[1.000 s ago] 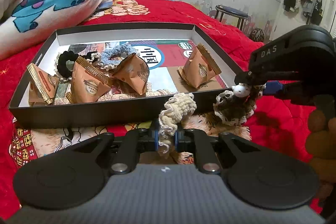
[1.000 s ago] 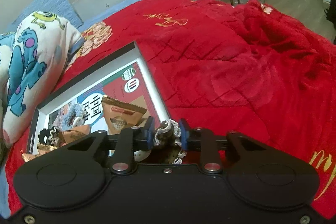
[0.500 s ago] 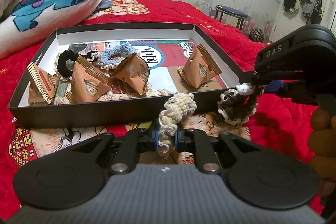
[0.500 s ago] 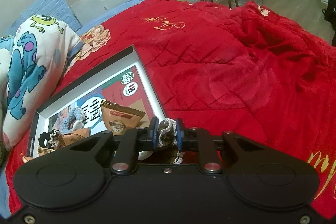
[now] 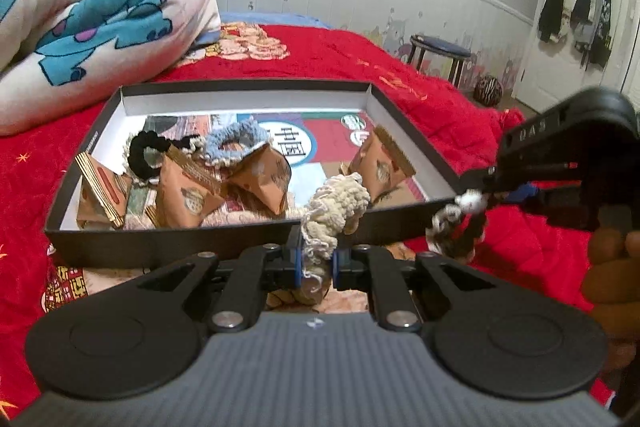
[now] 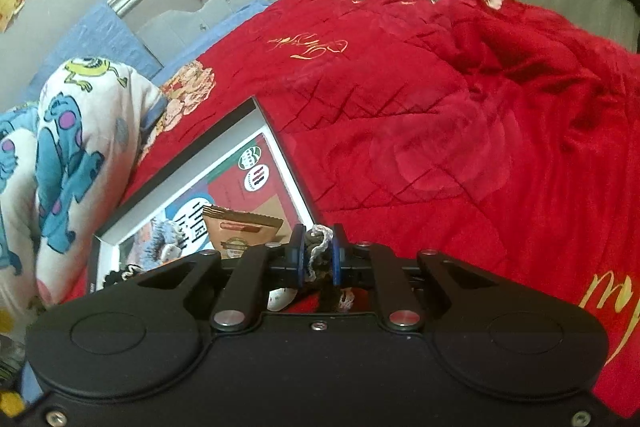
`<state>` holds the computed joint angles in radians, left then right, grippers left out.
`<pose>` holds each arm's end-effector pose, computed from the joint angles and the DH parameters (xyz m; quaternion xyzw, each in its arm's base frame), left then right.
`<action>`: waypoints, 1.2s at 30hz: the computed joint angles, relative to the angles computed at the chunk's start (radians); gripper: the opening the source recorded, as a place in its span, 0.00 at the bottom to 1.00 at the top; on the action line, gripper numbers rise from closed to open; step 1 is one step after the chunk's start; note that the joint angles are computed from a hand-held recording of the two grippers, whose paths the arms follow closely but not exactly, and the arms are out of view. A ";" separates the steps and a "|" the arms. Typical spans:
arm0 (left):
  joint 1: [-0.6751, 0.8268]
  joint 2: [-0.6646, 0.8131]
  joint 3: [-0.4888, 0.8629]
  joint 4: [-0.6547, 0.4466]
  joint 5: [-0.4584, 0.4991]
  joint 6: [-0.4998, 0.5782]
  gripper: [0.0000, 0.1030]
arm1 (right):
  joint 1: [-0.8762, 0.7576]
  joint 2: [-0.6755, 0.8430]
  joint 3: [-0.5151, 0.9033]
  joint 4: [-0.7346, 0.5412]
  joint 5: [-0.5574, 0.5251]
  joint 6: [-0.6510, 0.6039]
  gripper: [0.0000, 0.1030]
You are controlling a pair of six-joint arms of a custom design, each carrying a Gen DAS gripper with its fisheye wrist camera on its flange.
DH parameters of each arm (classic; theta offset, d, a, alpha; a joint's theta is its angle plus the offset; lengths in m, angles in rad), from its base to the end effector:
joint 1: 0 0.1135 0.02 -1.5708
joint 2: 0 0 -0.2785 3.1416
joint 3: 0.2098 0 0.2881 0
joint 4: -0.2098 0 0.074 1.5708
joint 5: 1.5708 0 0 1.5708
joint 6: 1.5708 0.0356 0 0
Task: Organize objects
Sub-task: 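Lift the cream ring and cat figure and carry them over the box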
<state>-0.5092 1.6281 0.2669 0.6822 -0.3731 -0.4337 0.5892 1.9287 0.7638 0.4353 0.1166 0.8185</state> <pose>0.2130 -0.1040 0.0611 -0.0465 0.8890 -0.0434 0.4536 0.3061 0.1996 0.0663 0.1279 0.9026 0.2232 0.3452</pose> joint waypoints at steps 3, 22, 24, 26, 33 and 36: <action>0.017 -0.036 -0.012 -0.001 0.018 -0.007 0.15 | -0.005 -0.006 -0.011 0.013 0.004 0.009 0.12; 0.122 -0.118 -0.020 -0.019 0.043 -0.015 0.15 | 0.015 -0.027 -0.051 0.289 0.011 -0.080 0.12; 0.132 -0.111 -0.011 -0.028 0.036 -0.012 0.15 | 0.015 -0.014 -0.044 0.321 0.009 -0.101 0.12; 0.140 -0.105 -0.001 -0.037 0.035 -0.010 0.15 | 0.015 0.000 -0.030 0.328 0.010 -0.116 0.12; 0.154 -0.082 0.033 -0.040 0.018 0.020 0.15 | 0.005 0.032 0.008 0.371 -0.006 -0.145 0.12; 0.155 -0.067 0.057 -0.037 0.014 0.032 0.15 | -0.005 0.040 0.015 0.393 -0.020 -0.154 0.12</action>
